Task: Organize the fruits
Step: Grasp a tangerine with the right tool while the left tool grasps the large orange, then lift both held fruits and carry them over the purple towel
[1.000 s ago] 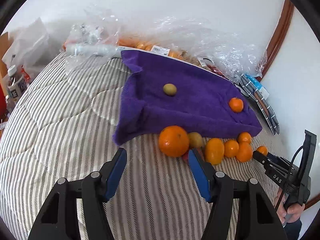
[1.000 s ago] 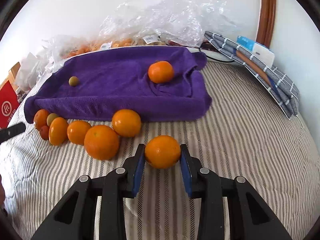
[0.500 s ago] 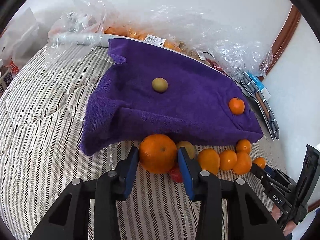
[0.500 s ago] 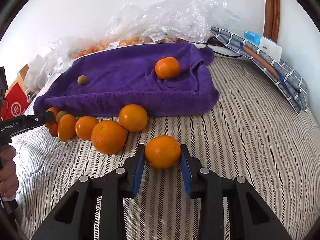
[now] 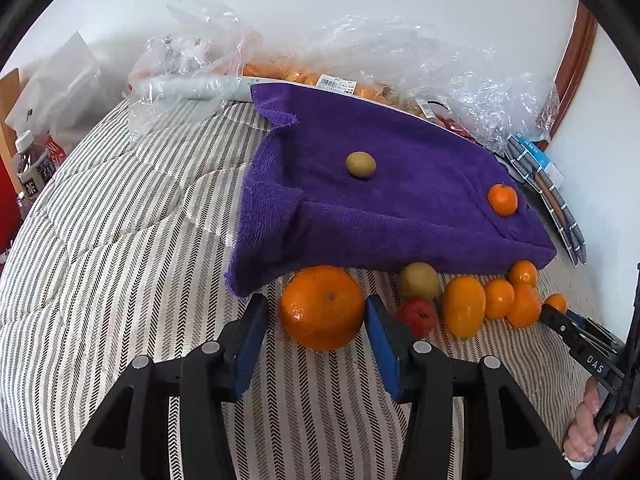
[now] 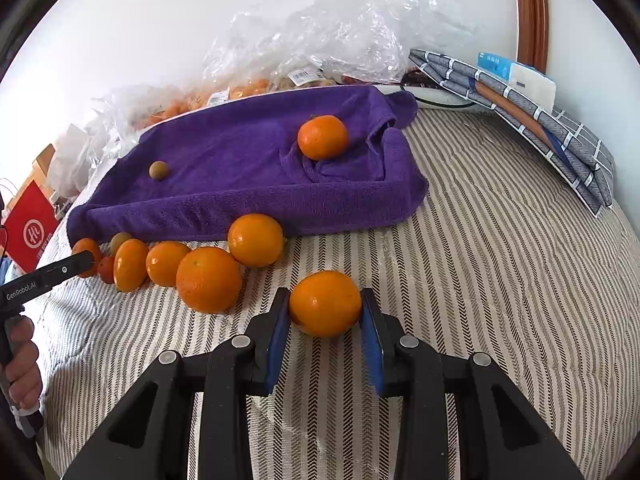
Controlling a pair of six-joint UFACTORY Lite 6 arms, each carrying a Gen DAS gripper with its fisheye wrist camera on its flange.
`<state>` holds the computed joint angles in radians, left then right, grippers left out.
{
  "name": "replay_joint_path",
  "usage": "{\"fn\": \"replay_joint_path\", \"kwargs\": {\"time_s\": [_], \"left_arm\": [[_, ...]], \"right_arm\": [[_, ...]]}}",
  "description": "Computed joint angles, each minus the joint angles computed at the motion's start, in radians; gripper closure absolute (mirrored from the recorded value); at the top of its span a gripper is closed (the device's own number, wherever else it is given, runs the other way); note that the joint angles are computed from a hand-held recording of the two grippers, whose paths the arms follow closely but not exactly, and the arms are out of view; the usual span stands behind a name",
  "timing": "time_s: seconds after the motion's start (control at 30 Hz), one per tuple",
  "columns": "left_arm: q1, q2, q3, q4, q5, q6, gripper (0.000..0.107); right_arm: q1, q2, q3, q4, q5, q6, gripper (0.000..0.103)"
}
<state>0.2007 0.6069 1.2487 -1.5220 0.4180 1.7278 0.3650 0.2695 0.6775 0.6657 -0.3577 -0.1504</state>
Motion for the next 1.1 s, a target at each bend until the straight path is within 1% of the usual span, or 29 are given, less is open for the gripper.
{"fn": "replay_joint_path", "kwargs": {"time_s": [0.07,0.1,0.13,0.17,0.2,0.27,0.53,0.7,0.83,0.97,1.1], "left_arm": [[-0.001,-0.004,-0.021,-0.088,-0.006,0.097,0.060],[0.003,-0.007,-0.025,-0.093,-0.002,0.104,0.062],[0.015,-0.004,-0.023,-0.085,0.027,0.103,0.066],[0.033,0.003,-0.018,-0.069,0.071,0.094,0.068],[0.049,0.005,-0.018,-0.069,0.104,0.096,0.068],[0.068,-0.011,-0.045,-0.121,0.137,0.152,0.068],[0.102,-0.110,-0.181,-0.372,0.191,0.394,0.068],[0.113,-0.112,-0.178,-0.371,0.201,0.383,0.068],[0.120,-0.116,-0.184,-0.381,0.215,0.386,0.068],[0.120,-0.136,-0.215,-0.434,0.229,0.443,0.068],[0.124,-0.140,-0.221,-0.449,0.237,0.456,0.068]], "right_arm": [[0.005,0.002,0.003,0.018,-0.001,-0.020,0.069],[0.006,0.004,0.005,0.021,-0.001,-0.023,0.069],[0.008,0.006,0.008,0.035,-0.001,-0.035,0.069],[0.010,0.006,0.007,0.046,-0.003,-0.041,0.069],[0.009,0.004,0.004,0.046,-0.004,-0.039,0.069],[0.010,-0.002,-0.002,0.043,-0.010,-0.026,0.069],[0.013,-0.043,-0.059,-0.050,-0.070,0.091,0.069],[0.014,-0.078,-0.107,-0.086,-0.118,0.153,0.069],[0.010,-0.094,-0.129,-0.153,-0.144,0.215,0.069],[0.021,-0.105,-0.139,-0.125,-0.159,0.202,0.069],[0.020,-0.117,-0.147,-0.121,-0.153,0.202,0.069]]}}
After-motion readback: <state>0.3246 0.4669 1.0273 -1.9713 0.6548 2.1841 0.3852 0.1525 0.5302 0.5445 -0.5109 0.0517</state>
